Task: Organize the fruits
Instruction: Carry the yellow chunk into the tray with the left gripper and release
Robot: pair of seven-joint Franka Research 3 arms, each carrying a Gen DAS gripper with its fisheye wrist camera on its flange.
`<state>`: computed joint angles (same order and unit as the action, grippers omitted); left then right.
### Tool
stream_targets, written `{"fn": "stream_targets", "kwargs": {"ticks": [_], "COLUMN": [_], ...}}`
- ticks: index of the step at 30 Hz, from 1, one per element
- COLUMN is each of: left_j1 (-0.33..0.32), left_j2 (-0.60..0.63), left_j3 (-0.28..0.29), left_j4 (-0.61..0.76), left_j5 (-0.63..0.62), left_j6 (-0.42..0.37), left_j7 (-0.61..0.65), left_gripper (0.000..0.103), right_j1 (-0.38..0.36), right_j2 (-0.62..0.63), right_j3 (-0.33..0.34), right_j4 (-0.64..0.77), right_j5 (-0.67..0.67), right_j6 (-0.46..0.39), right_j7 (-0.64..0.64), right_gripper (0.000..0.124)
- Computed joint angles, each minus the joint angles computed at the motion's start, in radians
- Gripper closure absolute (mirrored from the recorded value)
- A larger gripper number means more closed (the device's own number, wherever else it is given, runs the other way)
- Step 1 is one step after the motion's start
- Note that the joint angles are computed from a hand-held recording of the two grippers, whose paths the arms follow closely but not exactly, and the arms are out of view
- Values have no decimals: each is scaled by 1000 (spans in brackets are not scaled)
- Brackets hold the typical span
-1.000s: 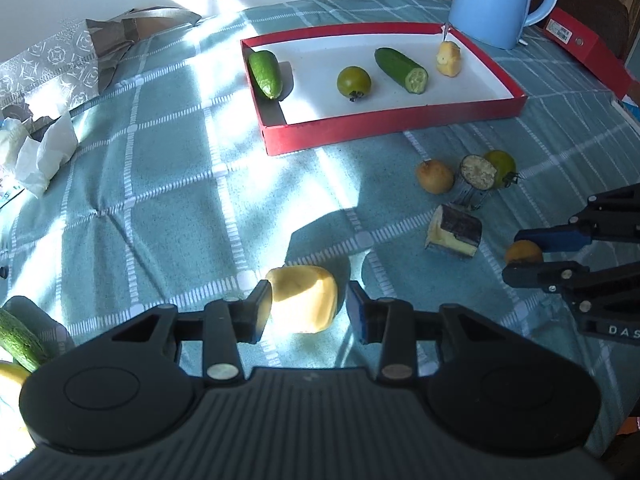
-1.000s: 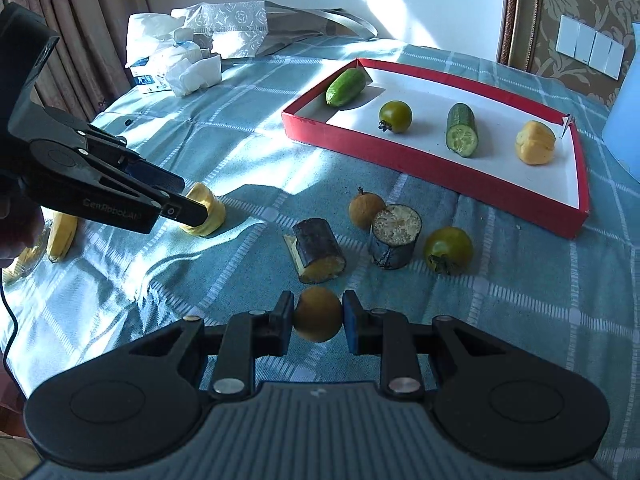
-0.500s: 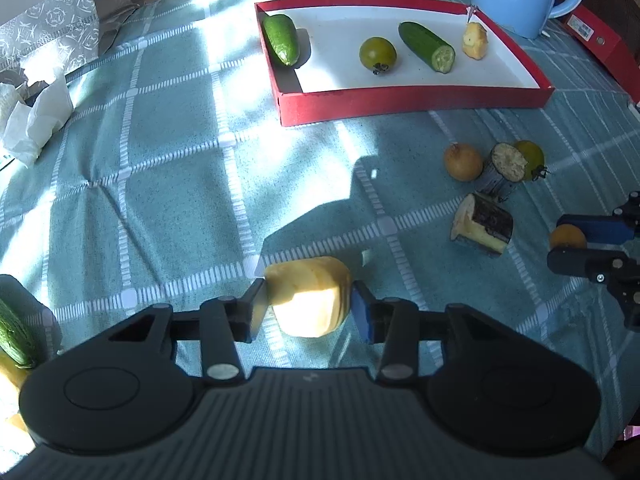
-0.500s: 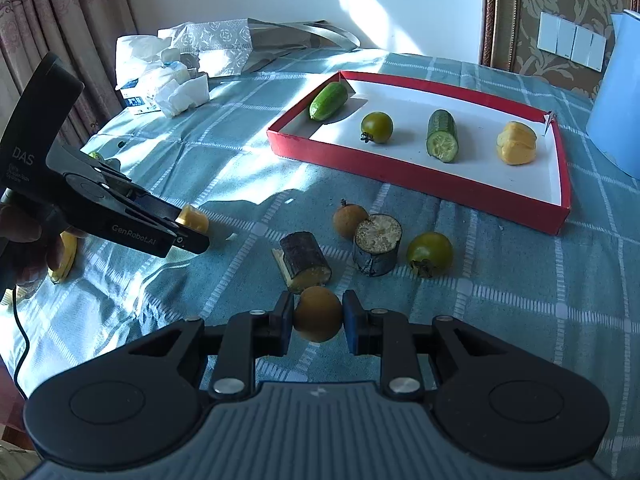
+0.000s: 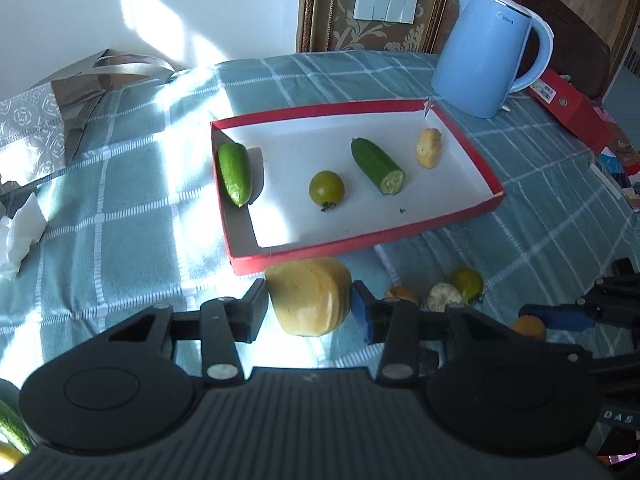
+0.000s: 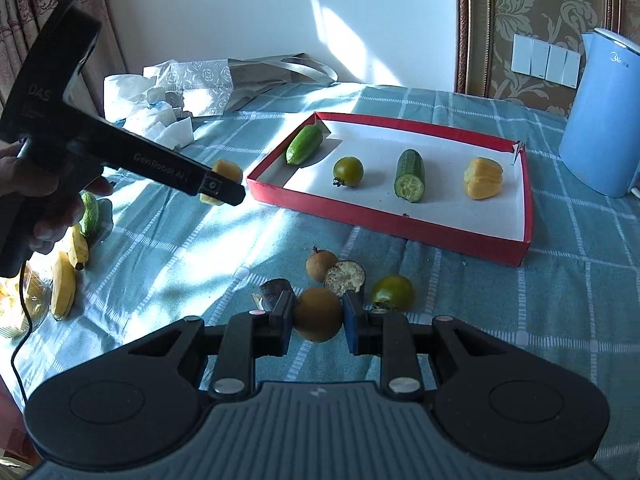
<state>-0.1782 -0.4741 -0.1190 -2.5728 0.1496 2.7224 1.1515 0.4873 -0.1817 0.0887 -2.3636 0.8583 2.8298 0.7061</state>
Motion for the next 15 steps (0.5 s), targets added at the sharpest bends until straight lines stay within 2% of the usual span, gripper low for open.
{"fn": "stream_targets", "kwargs": {"ticks": [3, 8, 12, 15], "left_j1": [20, 66, 82, 90], "left_j2": [142, 363, 470, 504], "left_j3": [2, -18, -26, -26], "left_j4": [112, 297, 397, 426], "left_j5": [23, 63, 103, 127], "left_j6": [31, 26, 3, 18], "left_j7": [29, 21, 9, -6], "left_gripper": [63, 63, 62, 60], "right_j1": [-12, -33, -48, -50], "right_j2": [-18, -44, -56, -54], "right_j3": [3, 4, 3, -5], "right_j4": [-11, -35, -51, -52], "right_j5": [-31, -105, -168, -197], "right_j6": [15, 44, 68, 80], "right_j7": [34, 128, 208, 246], "right_gripper": [99, 99, 99, 99]}}
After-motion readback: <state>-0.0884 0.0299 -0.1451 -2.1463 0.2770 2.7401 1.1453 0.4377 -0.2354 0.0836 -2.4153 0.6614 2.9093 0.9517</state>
